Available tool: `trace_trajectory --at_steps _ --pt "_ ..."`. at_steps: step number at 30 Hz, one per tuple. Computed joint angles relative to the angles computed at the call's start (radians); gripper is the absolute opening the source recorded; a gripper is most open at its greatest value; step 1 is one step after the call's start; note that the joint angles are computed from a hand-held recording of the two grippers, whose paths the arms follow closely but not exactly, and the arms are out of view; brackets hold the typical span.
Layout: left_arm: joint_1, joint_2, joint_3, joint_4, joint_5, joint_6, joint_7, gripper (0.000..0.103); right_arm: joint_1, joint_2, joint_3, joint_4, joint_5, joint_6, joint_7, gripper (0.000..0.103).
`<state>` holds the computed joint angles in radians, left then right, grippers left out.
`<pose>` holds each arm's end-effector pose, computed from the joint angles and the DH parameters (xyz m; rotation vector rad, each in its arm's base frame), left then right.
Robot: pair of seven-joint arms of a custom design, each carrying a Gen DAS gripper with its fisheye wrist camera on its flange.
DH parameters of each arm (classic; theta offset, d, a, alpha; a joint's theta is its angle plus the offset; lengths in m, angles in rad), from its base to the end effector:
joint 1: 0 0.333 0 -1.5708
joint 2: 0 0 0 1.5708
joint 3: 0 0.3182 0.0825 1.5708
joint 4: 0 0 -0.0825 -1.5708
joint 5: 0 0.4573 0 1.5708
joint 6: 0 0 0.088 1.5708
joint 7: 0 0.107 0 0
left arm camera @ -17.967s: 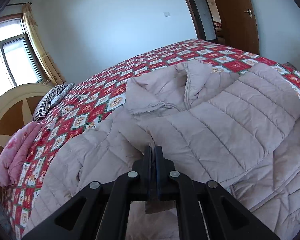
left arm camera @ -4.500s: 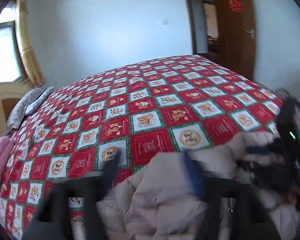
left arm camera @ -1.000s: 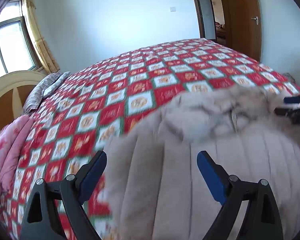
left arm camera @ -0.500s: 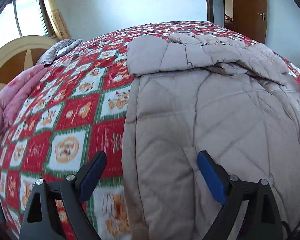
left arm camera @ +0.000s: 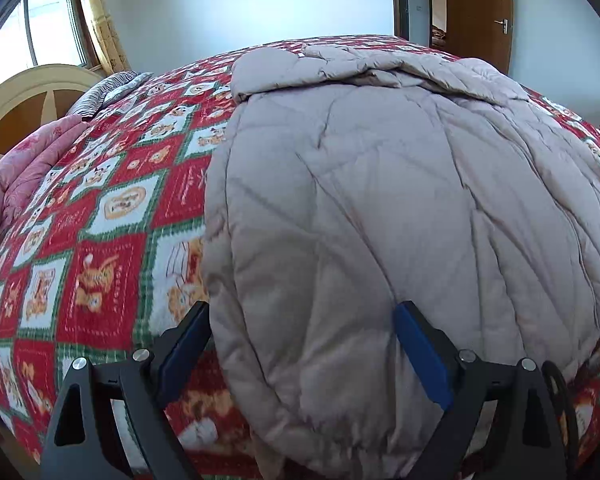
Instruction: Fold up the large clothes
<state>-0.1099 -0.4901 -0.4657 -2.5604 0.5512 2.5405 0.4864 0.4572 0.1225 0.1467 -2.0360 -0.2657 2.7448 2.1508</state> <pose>0.4145 -0.2714 0.4231 -1.8612 1.6654 -0.5006 0.5540 0.3922 0.4133 -2.0194 1.5983 -0.3507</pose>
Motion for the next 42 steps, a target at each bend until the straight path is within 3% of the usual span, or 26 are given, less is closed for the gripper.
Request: trace_trajectory --at_steps 6,10,11,14,21,25,27,30,32,34,36,39,42 --pt "-0.021 -0.002 0.015 -0.018 -0.047 0.048 0.014 0.090 0.000 -0.052 0.014 -0.081 0.054 0.045 -0.037 0.056" --pt "-0.029 -0.021 0.021 -0.033 -0.090 0.071 0.048 0.052 0.002 -0.062 0.017 -0.104 0.075 0.110 -0.054 0.021" --pt "-0.022 -0.031 0.006 -0.031 -0.081 0.059 0.049 0.039 0.003 -0.068 0.016 -0.114 0.068 0.128 -0.048 0.019" --pt "-0.014 -0.058 -0.016 -0.030 -0.064 0.036 0.054 0.022 0.001 -0.086 0.021 -0.140 0.116 0.189 -0.071 0.014" --pt "-0.023 -0.192 -0.013 -0.067 -0.086 0.061 0.071 0.013 0.028 -0.160 0.019 -0.211 0.407 0.317 -0.292 0.012" --pt "-0.035 -0.313 -0.004 -0.092 -0.131 0.103 0.116 0.012 0.115 -0.223 -0.043 -0.247 0.593 0.375 -0.454 0.012" --pt "-0.020 -0.374 -0.032 -0.096 -0.133 0.110 0.131 0.012 0.138 -0.254 -0.063 -0.264 0.598 0.404 -0.463 0.012" --pt "0.030 -0.386 -0.072 -0.067 -0.123 0.112 0.180 0.012 0.164 -0.250 -0.102 -0.242 0.554 0.433 -0.447 0.011" --pt "0.117 -0.349 -0.118 -0.036 -0.083 0.150 0.190 0.012 0.220 -0.191 -0.162 -0.175 0.609 0.455 -0.519 0.011" --pt "0.206 -0.293 -0.153 0.009 -0.044 0.186 0.188 0.012 0.186 -0.109 -0.115 -0.063 0.868 0.454 -0.756 0.011" --pt "0.271 -0.210 -0.148 0.063 -0.035 0.247 0.186 0.012 0.202 -0.032 -0.137 0.046 0.958 0.439 -0.828 0.011" --pt "0.402 -0.077 -0.194 0.188 0.035 0.281 0.175 0.012 0.322 0.093 -0.308 0.205 0.691 0.397 -0.566 0.010" --pt "0.466 0.065 -0.205 0.317 0.117 0.273 0.178 0.013 0.355 0.203 -0.380 0.371 0.578 0.329 -0.446 0.010"
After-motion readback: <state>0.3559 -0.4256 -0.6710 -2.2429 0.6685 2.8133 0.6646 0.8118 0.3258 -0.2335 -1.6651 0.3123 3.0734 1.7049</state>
